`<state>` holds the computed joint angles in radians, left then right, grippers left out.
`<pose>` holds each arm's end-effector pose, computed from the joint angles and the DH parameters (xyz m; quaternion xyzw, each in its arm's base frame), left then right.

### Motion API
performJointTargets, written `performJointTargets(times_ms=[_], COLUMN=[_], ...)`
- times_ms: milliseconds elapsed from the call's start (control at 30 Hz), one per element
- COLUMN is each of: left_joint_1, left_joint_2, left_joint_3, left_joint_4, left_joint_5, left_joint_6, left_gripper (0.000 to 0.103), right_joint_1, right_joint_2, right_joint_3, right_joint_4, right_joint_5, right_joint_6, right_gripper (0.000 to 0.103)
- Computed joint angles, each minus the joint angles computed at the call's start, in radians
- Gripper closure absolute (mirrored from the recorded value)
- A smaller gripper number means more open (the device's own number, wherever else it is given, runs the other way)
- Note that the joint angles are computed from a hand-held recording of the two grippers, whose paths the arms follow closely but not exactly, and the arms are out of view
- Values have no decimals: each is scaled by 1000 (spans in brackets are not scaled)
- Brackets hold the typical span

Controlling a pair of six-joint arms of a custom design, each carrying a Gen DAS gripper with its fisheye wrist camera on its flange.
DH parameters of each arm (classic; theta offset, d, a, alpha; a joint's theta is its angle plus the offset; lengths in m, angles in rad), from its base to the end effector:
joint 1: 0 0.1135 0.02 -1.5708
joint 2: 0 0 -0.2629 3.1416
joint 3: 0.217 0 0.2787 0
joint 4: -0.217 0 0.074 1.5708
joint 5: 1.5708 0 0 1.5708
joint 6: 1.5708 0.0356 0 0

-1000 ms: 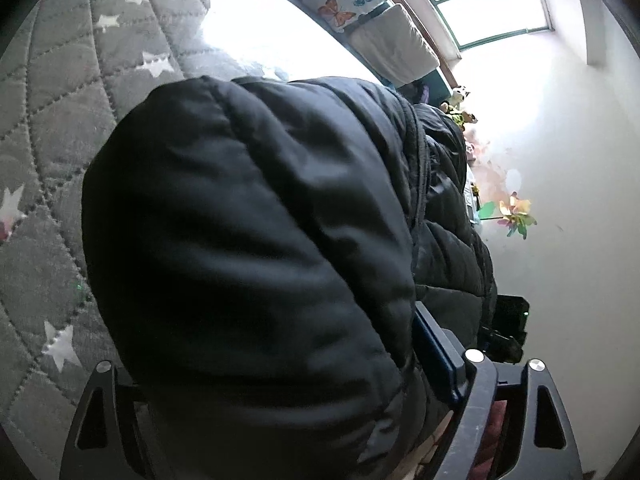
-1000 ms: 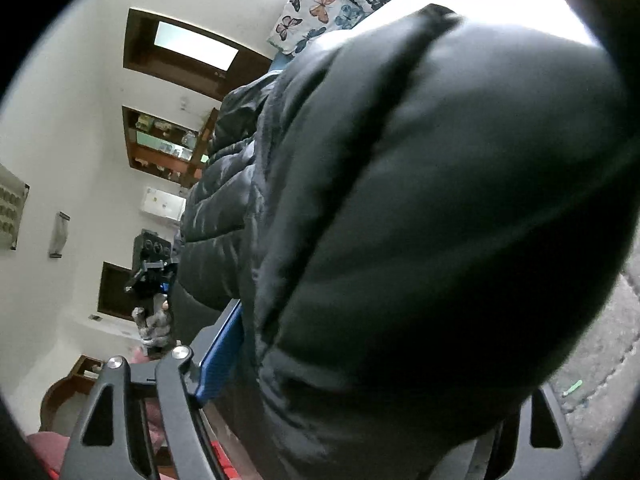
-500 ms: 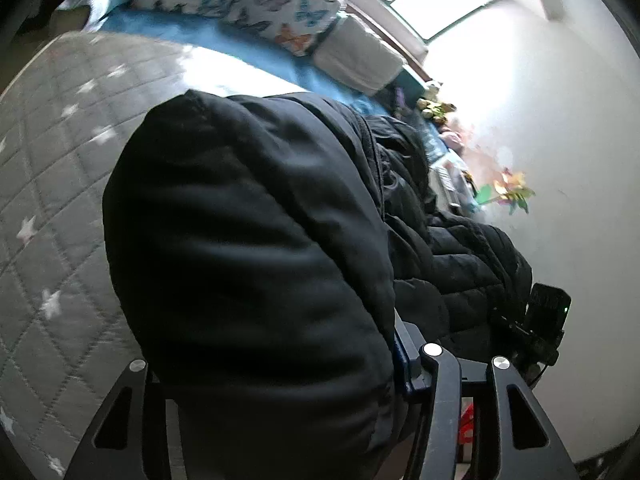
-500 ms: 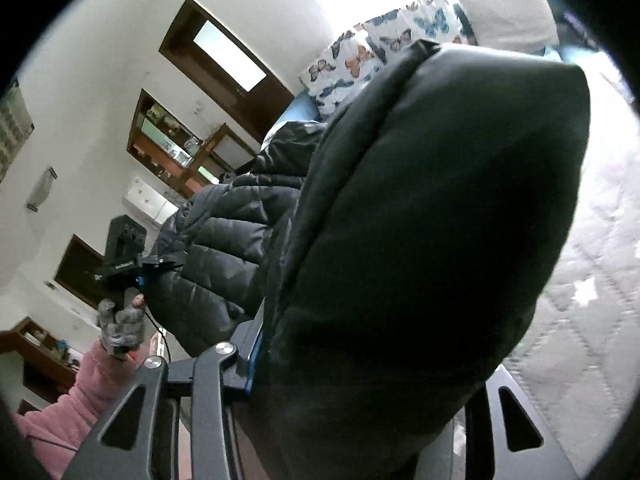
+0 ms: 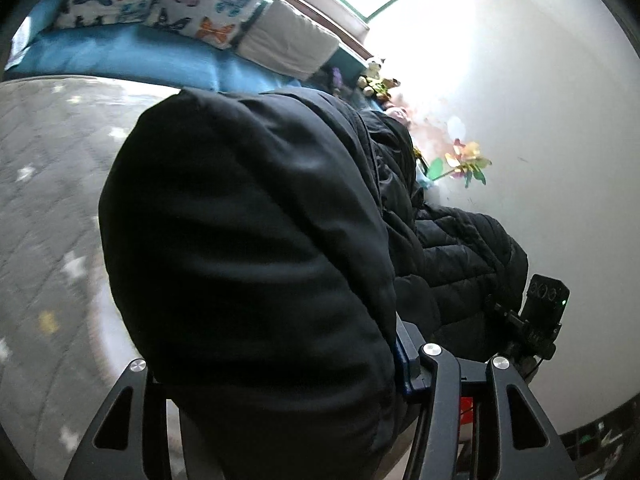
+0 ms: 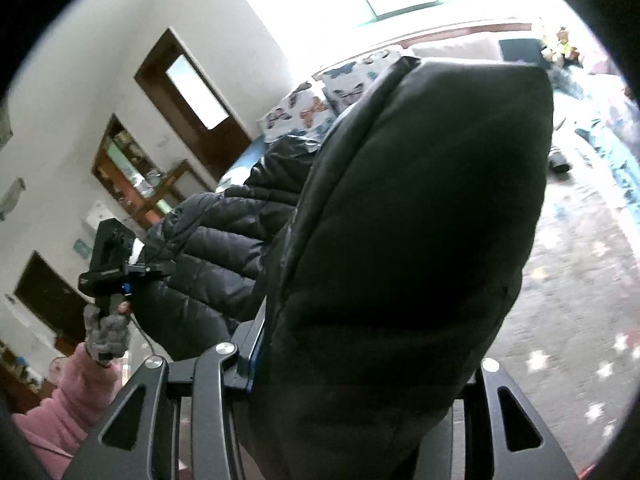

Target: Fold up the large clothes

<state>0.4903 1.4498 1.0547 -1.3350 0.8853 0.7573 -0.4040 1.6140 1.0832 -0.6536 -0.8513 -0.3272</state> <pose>0.2311 0.0921 0.2298 0.0861 0.8973 -0.3886 0.1911 0.3169 -0.1064 0.1999 -0.0449 0.8962 0.3159 0.3082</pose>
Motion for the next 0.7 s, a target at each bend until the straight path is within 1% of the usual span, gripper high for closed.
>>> performJointTargets(times_ms=[67, 100, 133, 200, 233, 300, 333, 367, 400, 433, 467, 500, 567, 600, 633, 667, 700], left_joint_1=[-105, -108, -152, -252, -273, -260, -249, -253, -246, -255, -289, -278, -282, -277, -257, -199, -192], left_joint_2=[-28, -35, -32, -40, -39, 13, 42, 59, 72, 67, 70, 76, 85, 99, 104, 143, 189], left_joint_3=[-64, -83, -111, -171, -199, -198, -190, -184, -175, -186, -174, -176, -186, -180, -185, -156, -120], left_joint_4=[133, 136, 200, 340, 394, 405, 394, 392, 384, 407, 438, 440, 458, 454, 439, 393, 398], left_joint_5=[-6, -13, -21, -77, -108, -101, -94, -93, -98, -107, -111, -114, -106, -96, -90, -99, -90], left_joint_6=[-140, -142, -211, -353, -405, -398, -397, -415, -412, -432, -485, -475, -488, -490, -466, -398, -397], left_gripper=[45, 45, 45, 45, 44, 39, 35, 29, 27, 23, 20, 18, 16, 16, 16, 16, 16], right_joint_1=[-26, -28, -40, -36, -19, -41, -56, -64, -61, -59, -57, -58, -62, -68, -72, -75, -87], right_joint_2=[53, 61, 91, 140, 156, 209, 243, 278, 294, 300, 309, 318, 342, 340, 319, 299, 310], right_joint_3=[21, 7, 9, 5, -6, 0, 11, 28, 34, 27, 24, 19, 26, 30, 23, 25, 50], right_joint_4=[6, 26, 31, 54, 81, 93, 89, 77, 81, 96, 107, 118, 126, 112, 101, 84, 64], right_joint_5=[18, 28, 37, 79, 99, 87, 65, 51, 60, 81, 92, 95, 82, 76, 84, 104, 111], right_joint_6=[-10, 0, -4, 8, 42, 52, 58, 63, 74, 82, 86, 94, 127, 124, 127, 119, 100], right_gripper=[54, 54, 54, 54, 53, 50, 48, 44, 40, 37, 31, 26, 21, 21, 21, 21, 21])
